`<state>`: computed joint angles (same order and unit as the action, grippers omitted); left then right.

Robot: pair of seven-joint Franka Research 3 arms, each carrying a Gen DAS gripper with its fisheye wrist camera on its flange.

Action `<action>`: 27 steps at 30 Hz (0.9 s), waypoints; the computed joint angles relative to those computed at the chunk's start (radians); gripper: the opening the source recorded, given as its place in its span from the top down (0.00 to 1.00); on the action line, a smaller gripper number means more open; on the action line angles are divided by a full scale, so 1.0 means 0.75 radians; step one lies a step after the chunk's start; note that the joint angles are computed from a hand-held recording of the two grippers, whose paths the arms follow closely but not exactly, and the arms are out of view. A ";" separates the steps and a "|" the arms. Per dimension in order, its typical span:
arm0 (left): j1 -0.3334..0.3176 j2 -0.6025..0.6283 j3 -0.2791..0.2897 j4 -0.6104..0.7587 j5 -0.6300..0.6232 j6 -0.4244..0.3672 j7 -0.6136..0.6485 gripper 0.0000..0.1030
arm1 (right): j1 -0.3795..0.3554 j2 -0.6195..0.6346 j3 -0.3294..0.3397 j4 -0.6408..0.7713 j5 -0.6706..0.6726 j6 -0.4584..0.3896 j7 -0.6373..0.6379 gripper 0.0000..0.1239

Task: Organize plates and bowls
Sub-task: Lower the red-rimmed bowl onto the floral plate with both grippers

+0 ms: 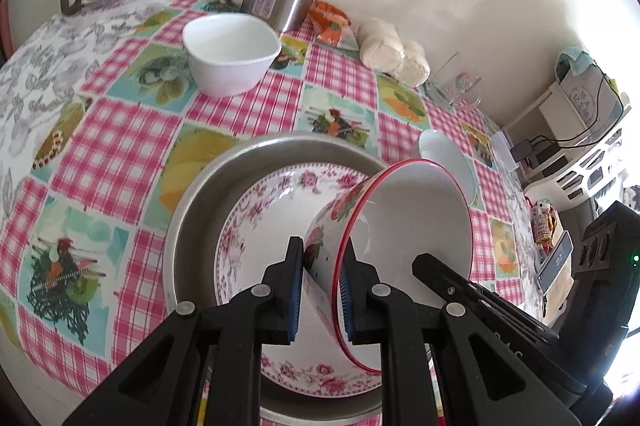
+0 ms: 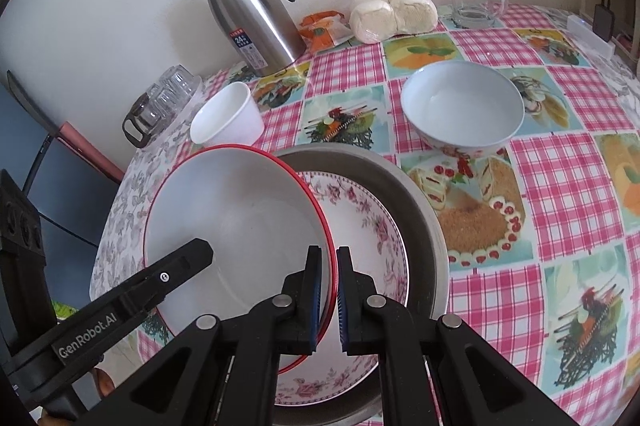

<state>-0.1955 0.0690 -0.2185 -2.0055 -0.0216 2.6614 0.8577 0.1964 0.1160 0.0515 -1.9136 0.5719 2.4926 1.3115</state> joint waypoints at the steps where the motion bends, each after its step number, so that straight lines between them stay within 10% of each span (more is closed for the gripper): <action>1: 0.000 0.003 0.000 0.005 0.000 -0.014 0.001 0.85 | 0.001 0.005 -0.001 0.006 -0.009 -0.011 0.009 0.94; 27: 0.029 0.017 -0.001 0.013 -0.211 -0.077 0.101 0.79 | 0.006 0.090 0.003 0.118 -0.092 -0.142 0.110 0.90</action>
<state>-0.1739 0.0814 -0.2195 -1.9959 -0.1801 2.6035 0.9334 0.2006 0.1838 0.0535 -1.8248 0.5032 2.3859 1.3937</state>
